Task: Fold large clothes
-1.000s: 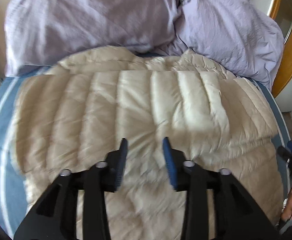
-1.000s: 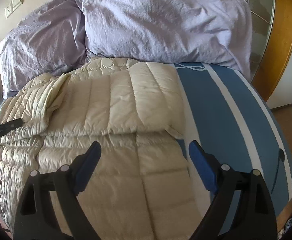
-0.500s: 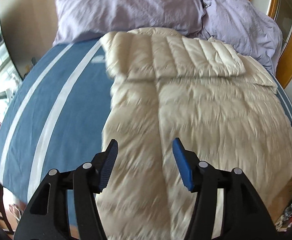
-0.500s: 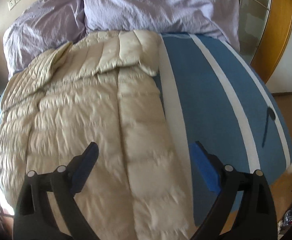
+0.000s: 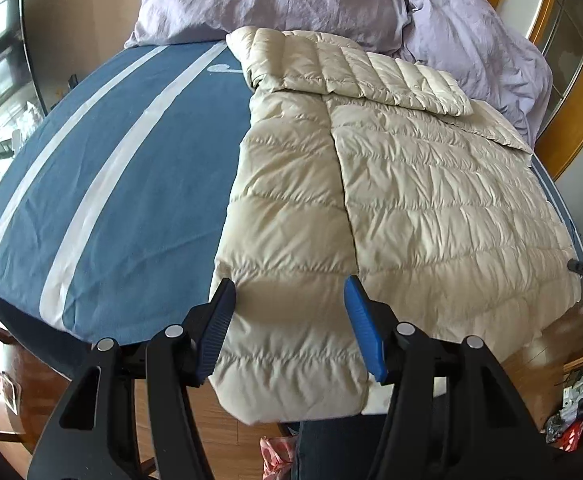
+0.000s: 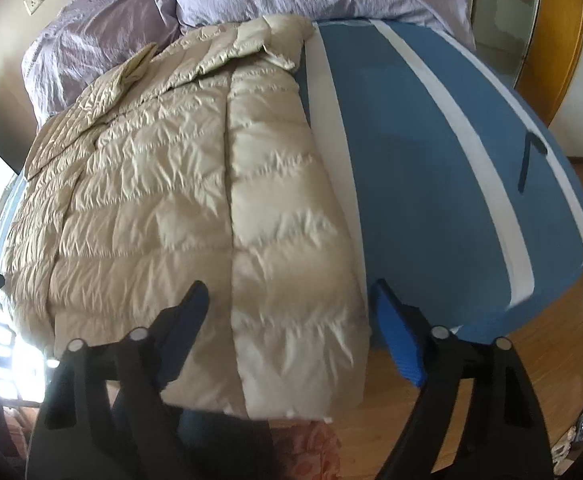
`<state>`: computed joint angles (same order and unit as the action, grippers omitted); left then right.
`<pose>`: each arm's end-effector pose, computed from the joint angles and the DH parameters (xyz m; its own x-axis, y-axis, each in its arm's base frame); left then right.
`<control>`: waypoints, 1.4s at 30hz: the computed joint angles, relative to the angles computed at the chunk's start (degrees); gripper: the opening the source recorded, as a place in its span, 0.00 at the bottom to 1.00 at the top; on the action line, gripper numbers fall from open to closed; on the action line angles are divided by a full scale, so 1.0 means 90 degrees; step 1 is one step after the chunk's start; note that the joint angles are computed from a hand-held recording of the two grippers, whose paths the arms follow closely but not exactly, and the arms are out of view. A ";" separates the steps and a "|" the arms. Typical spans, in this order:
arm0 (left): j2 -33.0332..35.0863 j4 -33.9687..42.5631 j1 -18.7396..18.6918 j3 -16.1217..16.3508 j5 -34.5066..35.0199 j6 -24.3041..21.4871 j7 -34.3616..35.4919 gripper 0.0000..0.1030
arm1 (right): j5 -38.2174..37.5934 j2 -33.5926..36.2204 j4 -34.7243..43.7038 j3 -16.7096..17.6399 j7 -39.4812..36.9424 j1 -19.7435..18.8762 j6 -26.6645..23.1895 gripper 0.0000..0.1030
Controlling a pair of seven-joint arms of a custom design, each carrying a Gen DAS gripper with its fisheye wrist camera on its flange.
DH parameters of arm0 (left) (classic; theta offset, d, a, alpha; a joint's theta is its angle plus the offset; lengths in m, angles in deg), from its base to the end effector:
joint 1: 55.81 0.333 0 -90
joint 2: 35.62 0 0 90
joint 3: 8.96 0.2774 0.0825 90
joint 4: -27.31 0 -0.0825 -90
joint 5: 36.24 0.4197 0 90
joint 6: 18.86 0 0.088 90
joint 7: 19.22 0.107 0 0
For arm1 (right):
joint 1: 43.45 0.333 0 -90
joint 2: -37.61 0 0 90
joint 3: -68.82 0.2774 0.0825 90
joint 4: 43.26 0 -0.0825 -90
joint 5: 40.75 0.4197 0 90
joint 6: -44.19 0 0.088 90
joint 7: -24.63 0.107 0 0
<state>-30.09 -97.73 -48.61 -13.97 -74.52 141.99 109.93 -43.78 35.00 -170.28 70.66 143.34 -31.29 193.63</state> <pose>0.6029 0.0531 0.3350 -0.1116 -0.9820 0.1522 -0.8222 0.0052 -0.5691 0.5699 0.1433 0.3850 -0.1794 -0.9701 -0.1632 -0.8907 0.2306 -0.3918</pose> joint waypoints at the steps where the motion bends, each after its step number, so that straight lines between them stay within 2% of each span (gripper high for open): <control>1: -0.0023 -0.0033 0.0009 -0.0001 -0.0039 0.0001 0.0030 0.56 | 0.0151 -0.0050 -0.0086 -0.0009 -0.0084 0.0007 0.0048 0.73; 7: -0.0168 -0.0281 0.0033 0.0046 -0.0207 0.0013 0.0149 0.56 | 0.0414 -0.0289 -0.0441 -0.0022 -0.0242 0.0059 0.0349 0.61; 14: -0.0240 -0.0409 0.0019 0.0068 -0.0455 0.0067 0.0386 0.54 | 0.0814 -0.0411 -0.0657 -0.0087 -0.0551 0.0129 0.0605 0.34; 17: -0.0241 -0.0405 0.0014 0.0080 -0.0487 0.0052 0.0422 0.46 | 0.1001 -0.0398 -0.0662 -0.0115 -0.0702 0.0152 0.0653 0.23; 21: -0.0235 -0.0412 0.0001 0.0085 -0.0473 0.0081 0.0376 0.29 | 0.0951 -0.0371 -0.0627 -0.0085 -0.0684 0.0139 0.0640 0.14; 24: -0.0215 -0.0381 0.0007 0.0089 -0.0492 0.0050 0.0321 0.16 | 0.0840 -0.0369 -0.0614 -0.0063 -0.0606 0.0127 0.0622 0.11; 29: -0.0234 -0.0420 -0.0021 0.0070 -0.0450 0.0166 0.0198 0.06 | 0.0796 -0.0392 -0.0631 -0.0062 -0.0566 0.0127 0.0629 0.08; 42: -0.0405 -0.0547 -0.0106 0.0082 -0.0232 0.0401 0.0069 0.02 | 0.0362 -0.0438 -0.0526 -0.0035 -0.0252 0.0060 0.0599 0.05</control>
